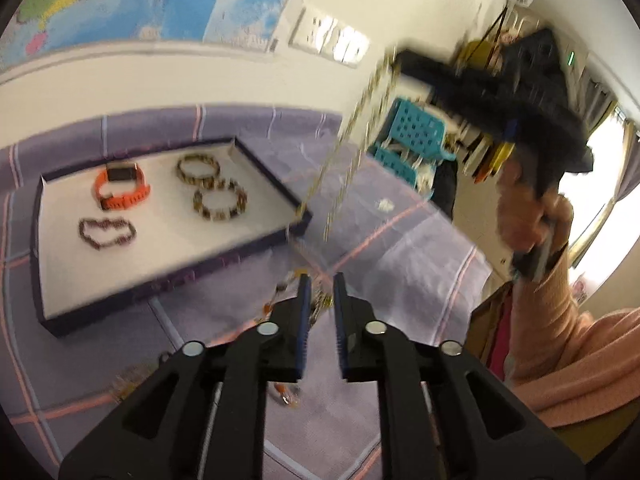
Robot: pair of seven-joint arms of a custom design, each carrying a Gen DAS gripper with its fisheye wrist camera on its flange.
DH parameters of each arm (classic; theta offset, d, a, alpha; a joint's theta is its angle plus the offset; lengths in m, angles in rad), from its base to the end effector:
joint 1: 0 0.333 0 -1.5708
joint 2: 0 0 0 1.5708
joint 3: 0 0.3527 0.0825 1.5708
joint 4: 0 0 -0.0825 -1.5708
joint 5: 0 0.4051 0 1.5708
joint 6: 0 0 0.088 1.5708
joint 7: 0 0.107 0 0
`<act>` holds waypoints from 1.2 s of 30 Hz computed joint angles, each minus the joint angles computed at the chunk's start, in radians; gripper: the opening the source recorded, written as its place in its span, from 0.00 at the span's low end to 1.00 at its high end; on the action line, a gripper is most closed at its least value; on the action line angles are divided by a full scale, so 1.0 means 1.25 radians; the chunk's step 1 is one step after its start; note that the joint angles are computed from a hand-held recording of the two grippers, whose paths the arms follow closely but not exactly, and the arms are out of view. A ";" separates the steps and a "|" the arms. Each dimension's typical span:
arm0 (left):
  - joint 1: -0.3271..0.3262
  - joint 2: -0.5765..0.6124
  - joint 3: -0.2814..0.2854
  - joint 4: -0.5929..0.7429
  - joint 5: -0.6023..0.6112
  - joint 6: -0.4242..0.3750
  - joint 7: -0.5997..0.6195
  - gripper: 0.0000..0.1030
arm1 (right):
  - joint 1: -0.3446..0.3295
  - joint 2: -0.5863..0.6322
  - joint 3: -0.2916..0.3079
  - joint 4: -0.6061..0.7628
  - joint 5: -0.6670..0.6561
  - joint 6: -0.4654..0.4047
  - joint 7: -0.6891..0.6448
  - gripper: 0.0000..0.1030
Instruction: Organize jewelry
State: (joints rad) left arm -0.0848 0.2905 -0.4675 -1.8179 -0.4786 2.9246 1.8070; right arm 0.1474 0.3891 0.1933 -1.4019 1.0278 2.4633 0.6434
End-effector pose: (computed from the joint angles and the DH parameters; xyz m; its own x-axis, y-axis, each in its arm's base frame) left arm 0.6286 -0.3119 0.5110 -0.4095 -0.8377 0.3615 -0.7190 0.0524 -0.6930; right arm 0.7236 0.2236 0.5947 0.6891 -0.6320 -0.3545 -0.5495 -0.1368 -0.8243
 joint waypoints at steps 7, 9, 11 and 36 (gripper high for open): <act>-0.101 -0.025 0.125 -0.072 0.258 -0.013 -0.221 0.33 | 0.004 0.009 -0.001 0.000 -0.012 -0.002 0.015 0.17; -0.090 -0.056 0.126 -0.125 0.272 0.020 -0.244 0.33 | 0.004 0.011 -0.001 -0.003 -0.016 -0.003 0.020 0.18; -0.090 -0.086 0.143 -0.169 0.301 0.050 -0.289 0.32 | 0.003 0.012 0.000 -0.009 -0.017 -0.004 0.021 0.18; -0.054 -0.123 0.211 -0.209 0.603 0.005 -0.630 0.09 | 0.009 0.043 0.002 -0.015 -0.066 -0.040 0.090 0.18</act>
